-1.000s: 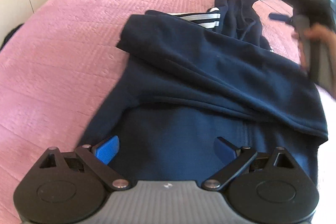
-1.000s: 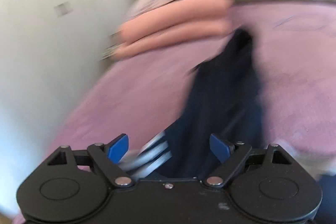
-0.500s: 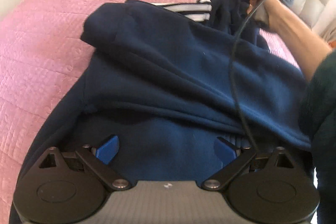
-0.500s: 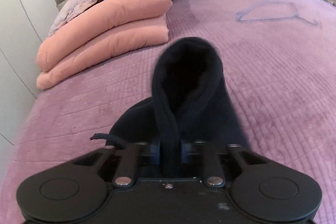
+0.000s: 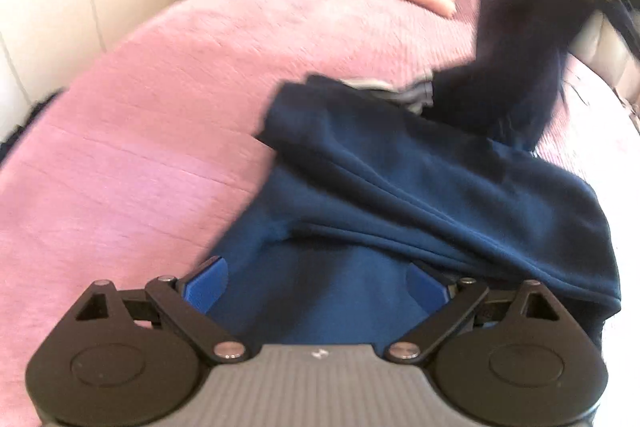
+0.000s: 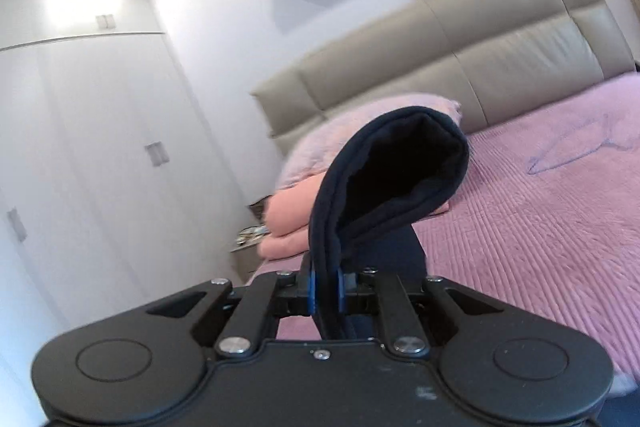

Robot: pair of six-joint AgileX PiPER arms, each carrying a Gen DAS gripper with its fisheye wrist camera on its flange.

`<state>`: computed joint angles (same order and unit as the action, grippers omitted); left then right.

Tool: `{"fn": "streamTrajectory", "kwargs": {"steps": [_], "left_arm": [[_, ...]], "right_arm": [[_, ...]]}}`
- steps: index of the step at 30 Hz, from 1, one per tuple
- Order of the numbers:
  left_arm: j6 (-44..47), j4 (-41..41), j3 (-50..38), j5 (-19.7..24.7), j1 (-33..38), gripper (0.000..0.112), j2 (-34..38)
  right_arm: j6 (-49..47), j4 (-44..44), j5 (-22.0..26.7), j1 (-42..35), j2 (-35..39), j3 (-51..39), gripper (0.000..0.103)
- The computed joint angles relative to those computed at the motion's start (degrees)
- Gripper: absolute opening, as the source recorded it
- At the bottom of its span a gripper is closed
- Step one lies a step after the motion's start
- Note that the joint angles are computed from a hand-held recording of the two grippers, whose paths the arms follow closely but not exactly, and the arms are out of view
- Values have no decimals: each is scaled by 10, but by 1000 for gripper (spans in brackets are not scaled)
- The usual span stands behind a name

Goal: Fold large clothes

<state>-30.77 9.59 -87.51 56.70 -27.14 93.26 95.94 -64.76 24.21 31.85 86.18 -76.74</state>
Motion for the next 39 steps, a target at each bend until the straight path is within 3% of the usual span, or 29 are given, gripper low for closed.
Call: {"fn": "streamTrajectory", "kwargs": {"steps": [1,2,3,4,6,8,10,12,14,17,19,20,23,26,29,31,33,37,39], "left_arm": [[5,1,-1,3,8,98,-14],[9,1,1,1,17,98,-28],[9,4,-4,3,21,98,-31],[10,3,-2,3,27,99,-40],[19,-12,4,-9,39,99,-51],[23,-21,2,-14,42,99,-50],[33,-33,-1,-16,40,99,-41],[47,-41,-5,-16,34,99,-31],[51,-44,-3,-25,28,99,-23],[70,-57,-2,-31,26,99,-14],[73,-49,-2,-30,20,99,-13],[71,-41,1,-26,17,99,-16],[67,-23,5,-25,17,99,-18],[90,-39,7,-25,33,99,-20],[132,-89,9,-31,57,99,-19],[151,-115,9,-29,72,99,-19],[121,-91,11,-23,66,99,-21],[226,-133,0,23,80,99,-24],[257,-122,3,43,80,99,-39]], "right_arm": [[11,7,34,41,-44,51,25],[4,31,61,78,-80,91,51],[-21,66,82,117,-121,137,93],[-48,94,104,148,-154,169,101],[-68,145,196,232,-222,219,100],[-37,156,252,274,-276,252,99],[-10,133,269,274,-310,262,99],[-54,128,238,231,-314,245,100],[-141,157,193,164,-272,202,101],[-298,215,158,125,-153,120,101],[-412,293,161,104,-45,58,101],[-450,330,187,102,12,26,101],[-425,303,194,116,110,50,103],[-327,198,174,162,73,121,103],[-369,277,171,152,19,133,101],[-342,296,175,149,-52,159,101],[-279,264,203,164,-105,180,101],[-311,290,290,190,-174,181,101],[-276,284,337,227,-219,197,101]]}}
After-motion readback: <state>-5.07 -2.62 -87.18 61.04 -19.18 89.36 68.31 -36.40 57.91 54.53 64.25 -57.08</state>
